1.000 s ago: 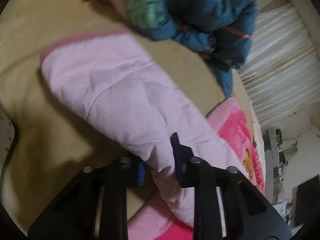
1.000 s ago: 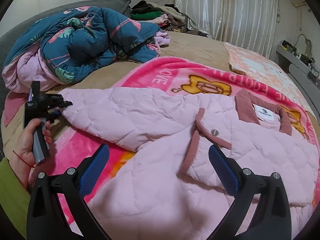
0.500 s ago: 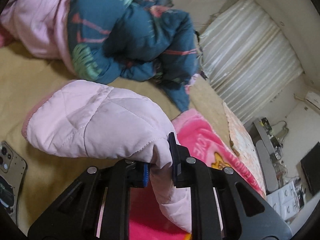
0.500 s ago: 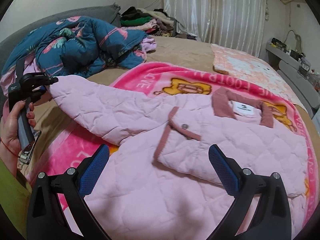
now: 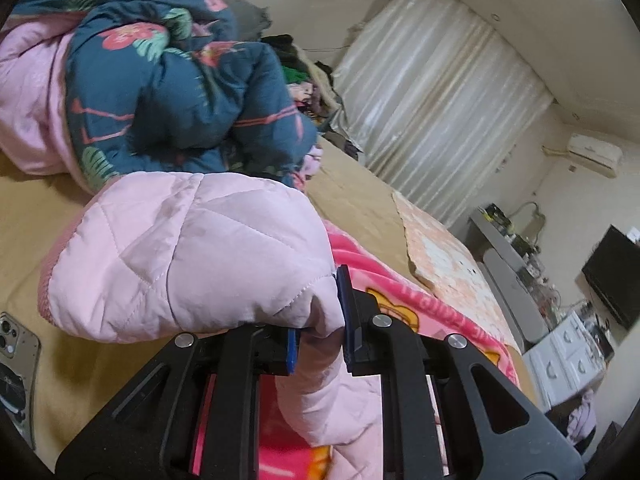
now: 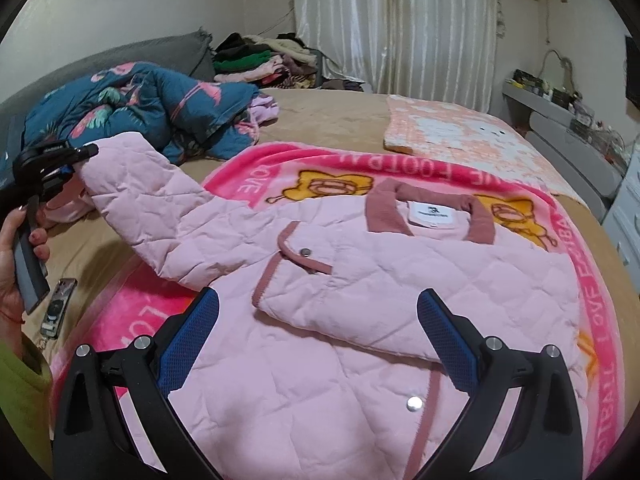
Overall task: Fold large clothes
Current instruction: 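Carry the held pink sleeve across the jacket back with the left gripper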
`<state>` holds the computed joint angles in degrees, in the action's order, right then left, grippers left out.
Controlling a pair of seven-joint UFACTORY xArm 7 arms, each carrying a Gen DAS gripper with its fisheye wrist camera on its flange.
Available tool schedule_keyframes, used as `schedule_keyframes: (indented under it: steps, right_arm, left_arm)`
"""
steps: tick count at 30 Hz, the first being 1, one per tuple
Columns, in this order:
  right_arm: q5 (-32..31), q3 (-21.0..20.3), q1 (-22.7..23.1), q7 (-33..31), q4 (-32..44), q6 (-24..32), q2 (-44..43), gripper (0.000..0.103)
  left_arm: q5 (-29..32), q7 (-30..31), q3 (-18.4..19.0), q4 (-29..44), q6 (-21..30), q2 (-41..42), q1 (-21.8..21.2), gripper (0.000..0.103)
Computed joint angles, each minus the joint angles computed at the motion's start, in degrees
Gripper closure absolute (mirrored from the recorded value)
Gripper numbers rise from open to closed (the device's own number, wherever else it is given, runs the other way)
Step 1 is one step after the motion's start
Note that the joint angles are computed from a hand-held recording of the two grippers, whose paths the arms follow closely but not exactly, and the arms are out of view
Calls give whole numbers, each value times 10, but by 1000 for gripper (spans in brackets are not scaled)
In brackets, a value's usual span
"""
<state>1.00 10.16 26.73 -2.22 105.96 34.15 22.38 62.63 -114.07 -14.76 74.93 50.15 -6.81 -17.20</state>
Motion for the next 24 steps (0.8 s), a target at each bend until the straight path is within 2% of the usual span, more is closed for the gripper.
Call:
schedule_keyframes:
  steps: [9,13,16,24]
  right_arm:
    - [17,-4,-28,11,-84,-29,-53,4]
    - [32,-2,-44,8,-107,-38,-68,4]
    - [40,-3,-56,2,-120,-45,-75,4]
    - [69,-4,-81,-10,-149,-55,-90,4]
  left_arm:
    - [20,34,3,54,-15,43,-26,94]
    - [28,62,9,91,-6,71,-51,94]
    - [38,84,19,114,-25,91,-70,94]
    - [45,131,48,191,-32,156,-128,94]
